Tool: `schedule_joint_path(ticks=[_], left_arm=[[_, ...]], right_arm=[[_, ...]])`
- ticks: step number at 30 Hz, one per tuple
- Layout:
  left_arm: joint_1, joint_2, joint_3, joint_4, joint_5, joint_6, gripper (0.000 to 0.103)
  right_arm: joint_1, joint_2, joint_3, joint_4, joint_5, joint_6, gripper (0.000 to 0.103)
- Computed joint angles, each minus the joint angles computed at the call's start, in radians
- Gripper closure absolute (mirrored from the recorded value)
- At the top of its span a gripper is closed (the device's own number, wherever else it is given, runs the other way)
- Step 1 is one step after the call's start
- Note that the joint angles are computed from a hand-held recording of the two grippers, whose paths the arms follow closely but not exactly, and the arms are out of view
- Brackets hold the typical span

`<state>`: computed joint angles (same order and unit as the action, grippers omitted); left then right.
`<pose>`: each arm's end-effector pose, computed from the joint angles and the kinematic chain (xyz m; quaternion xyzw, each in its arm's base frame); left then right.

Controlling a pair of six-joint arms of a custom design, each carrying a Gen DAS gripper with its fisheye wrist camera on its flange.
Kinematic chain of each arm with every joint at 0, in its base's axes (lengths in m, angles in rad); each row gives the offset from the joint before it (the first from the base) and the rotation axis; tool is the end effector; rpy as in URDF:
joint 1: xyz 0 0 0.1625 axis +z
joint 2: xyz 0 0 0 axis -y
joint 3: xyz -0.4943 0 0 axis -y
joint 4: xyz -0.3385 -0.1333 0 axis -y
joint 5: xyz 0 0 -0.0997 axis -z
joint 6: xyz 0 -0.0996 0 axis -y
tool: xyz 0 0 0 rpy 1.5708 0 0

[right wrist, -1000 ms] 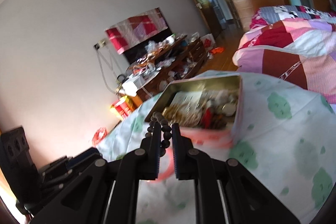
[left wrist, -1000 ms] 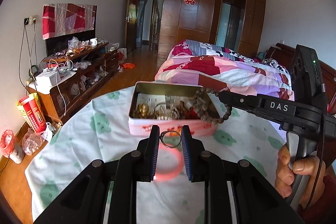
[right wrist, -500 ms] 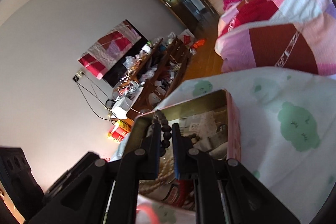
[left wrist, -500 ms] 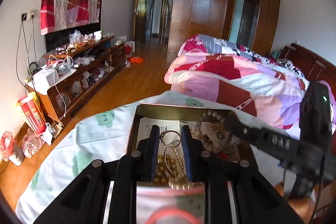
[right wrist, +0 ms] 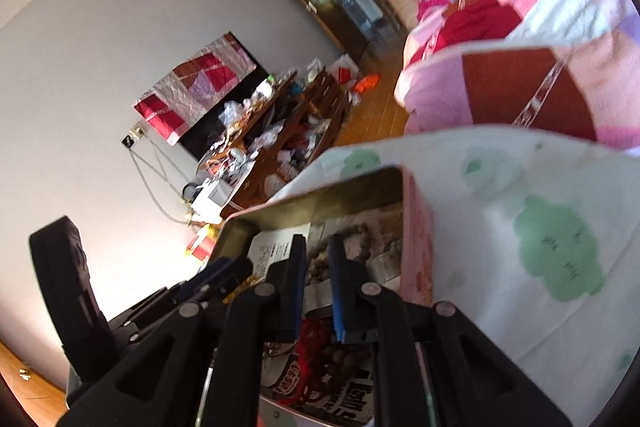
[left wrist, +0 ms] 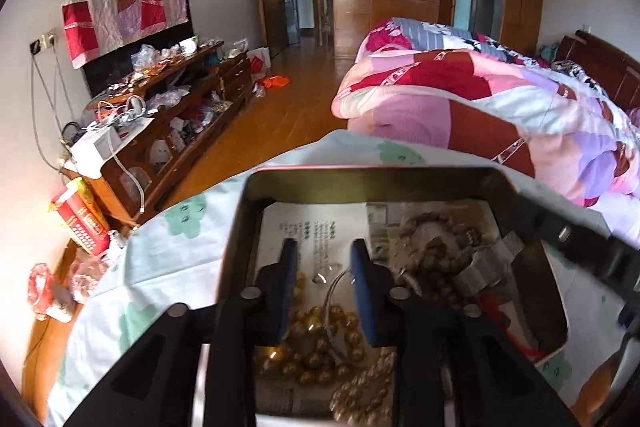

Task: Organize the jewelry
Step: 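Carry the ring and bead bracelet into the pink tin and open both grippers, then return both grippers to the table beside the green jade and pink bangles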

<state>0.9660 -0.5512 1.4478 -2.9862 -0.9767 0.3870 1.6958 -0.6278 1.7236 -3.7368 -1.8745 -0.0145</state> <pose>-0.2766 -0.7326 0.1347 0.3737 0.8486 -0.2746 0.2546 0.1882 -0.6678 0.1937 -0.0177 -0.8536 0.5105 0.1021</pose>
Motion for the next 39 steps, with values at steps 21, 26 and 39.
schedule_joint_path(ticks=[21,26,39], left_arm=[[-0.019,-0.219,0.440,-0.355,0.072,-0.137,0.045],[-0.003,-0.258,0.494,-0.360,0.054,-0.216,0.045],[-0.007,-0.318,0.621,-0.474,0.117,-0.262,0.045]], right_arm=[[0.120,0.067,0.038,-0.228,-0.323,-0.218,0.036],[0.143,0.071,0.099,-0.249,-0.348,-0.236,0.036],[0.180,0.092,0.159,-0.243,-0.366,-0.233,0.032]])
